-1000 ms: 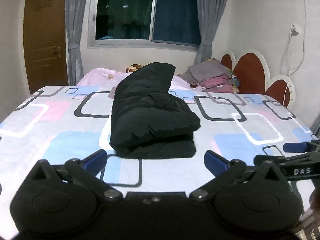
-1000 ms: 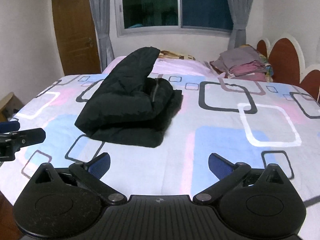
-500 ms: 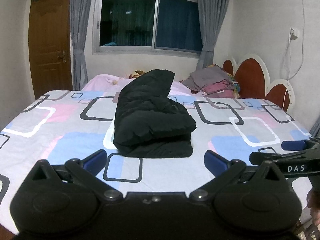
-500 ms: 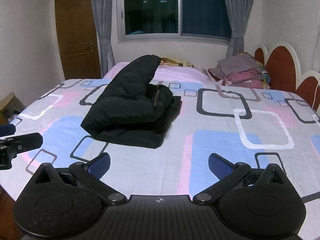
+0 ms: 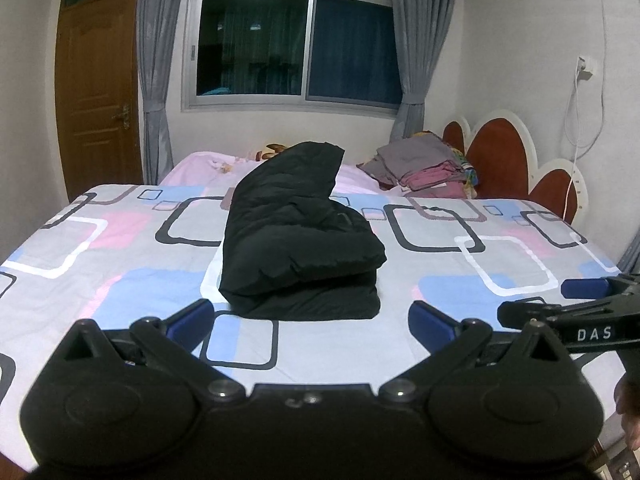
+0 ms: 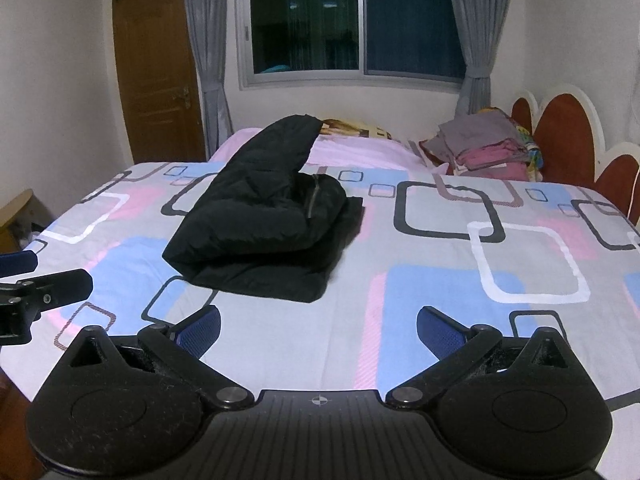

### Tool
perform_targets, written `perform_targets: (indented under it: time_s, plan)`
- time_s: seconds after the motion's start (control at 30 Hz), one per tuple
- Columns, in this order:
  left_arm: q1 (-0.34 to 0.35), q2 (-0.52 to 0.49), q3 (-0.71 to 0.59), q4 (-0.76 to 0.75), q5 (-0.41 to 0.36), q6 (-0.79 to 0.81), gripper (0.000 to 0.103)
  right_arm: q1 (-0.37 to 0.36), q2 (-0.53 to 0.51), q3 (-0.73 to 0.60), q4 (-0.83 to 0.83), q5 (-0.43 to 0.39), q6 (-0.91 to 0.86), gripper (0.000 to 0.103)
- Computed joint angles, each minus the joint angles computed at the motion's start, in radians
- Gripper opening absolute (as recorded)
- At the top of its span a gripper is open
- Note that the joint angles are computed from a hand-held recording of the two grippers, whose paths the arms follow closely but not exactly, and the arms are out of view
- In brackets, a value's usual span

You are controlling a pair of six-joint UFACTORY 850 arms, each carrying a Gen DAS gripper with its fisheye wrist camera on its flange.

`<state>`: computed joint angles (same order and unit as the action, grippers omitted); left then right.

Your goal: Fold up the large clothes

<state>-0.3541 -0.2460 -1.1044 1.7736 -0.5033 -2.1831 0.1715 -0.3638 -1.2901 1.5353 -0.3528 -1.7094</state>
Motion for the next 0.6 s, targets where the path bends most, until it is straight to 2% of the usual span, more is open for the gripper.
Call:
perform_targets:
  time_s: [0.6]
  plan:
    - [-0.014,-0.001,-0.009,0.003,-0.012,0.002,0.103,-0.008,0.016,0.017,0.028,-0.004,-0.037,0.103]
